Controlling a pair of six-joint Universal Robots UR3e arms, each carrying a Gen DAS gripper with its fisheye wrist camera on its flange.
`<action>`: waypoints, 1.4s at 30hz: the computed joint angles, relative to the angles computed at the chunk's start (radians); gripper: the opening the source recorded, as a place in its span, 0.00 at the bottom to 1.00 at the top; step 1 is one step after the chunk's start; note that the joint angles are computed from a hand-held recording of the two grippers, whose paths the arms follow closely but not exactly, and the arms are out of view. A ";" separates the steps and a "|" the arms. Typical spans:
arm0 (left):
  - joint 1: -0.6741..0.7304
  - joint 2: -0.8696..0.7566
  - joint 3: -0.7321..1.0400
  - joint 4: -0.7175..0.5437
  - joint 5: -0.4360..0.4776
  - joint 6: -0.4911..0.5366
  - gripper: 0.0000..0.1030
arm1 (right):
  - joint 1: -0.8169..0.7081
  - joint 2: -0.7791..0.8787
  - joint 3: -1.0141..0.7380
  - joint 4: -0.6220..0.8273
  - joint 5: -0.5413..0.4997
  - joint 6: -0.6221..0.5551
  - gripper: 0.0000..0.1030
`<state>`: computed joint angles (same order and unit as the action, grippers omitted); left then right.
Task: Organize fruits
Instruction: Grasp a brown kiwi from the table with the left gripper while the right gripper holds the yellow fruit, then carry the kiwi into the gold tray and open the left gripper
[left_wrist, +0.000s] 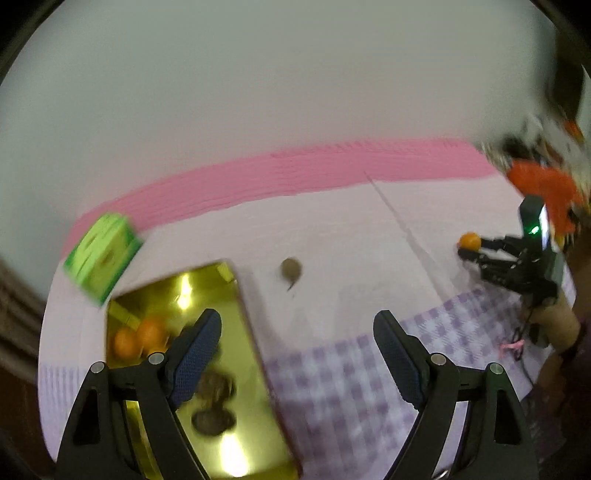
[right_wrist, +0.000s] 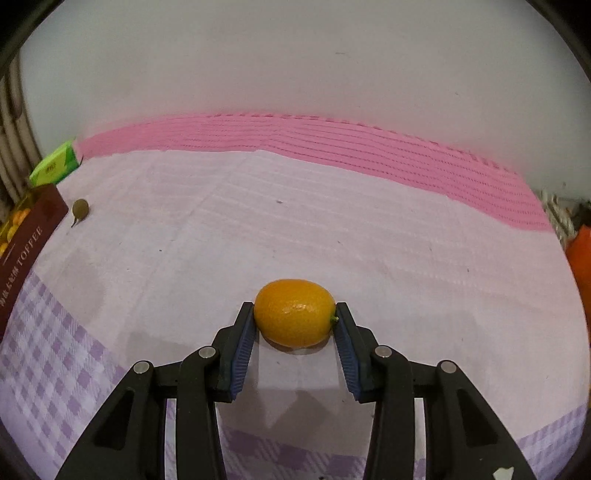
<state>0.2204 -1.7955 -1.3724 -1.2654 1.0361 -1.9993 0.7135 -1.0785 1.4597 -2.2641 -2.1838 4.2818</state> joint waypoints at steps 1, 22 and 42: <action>-0.057 -0.070 0.069 0.004 0.037 -0.015 0.80 | -0.001 -0.006 0.019 -0.020 0.002 0.005 0.38; -0.294 -0.586 0.533 0.017 0.288 -0.288 0.25 | -0.015 -0.081 0.210 -0.297 0.052 -0.036 0.41; 0.228 0.140 -0.218 -0.005 -0.005 -0.218 0.25 | -0.001 -0.023 0.078 -0.144 0.036 -0.050 0.49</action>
<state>0.4483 -1.6560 -1.5899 -1.2701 1.0312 -2.2176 0.7130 -1.1013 1.5376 -2.4084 -2.1474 4.2321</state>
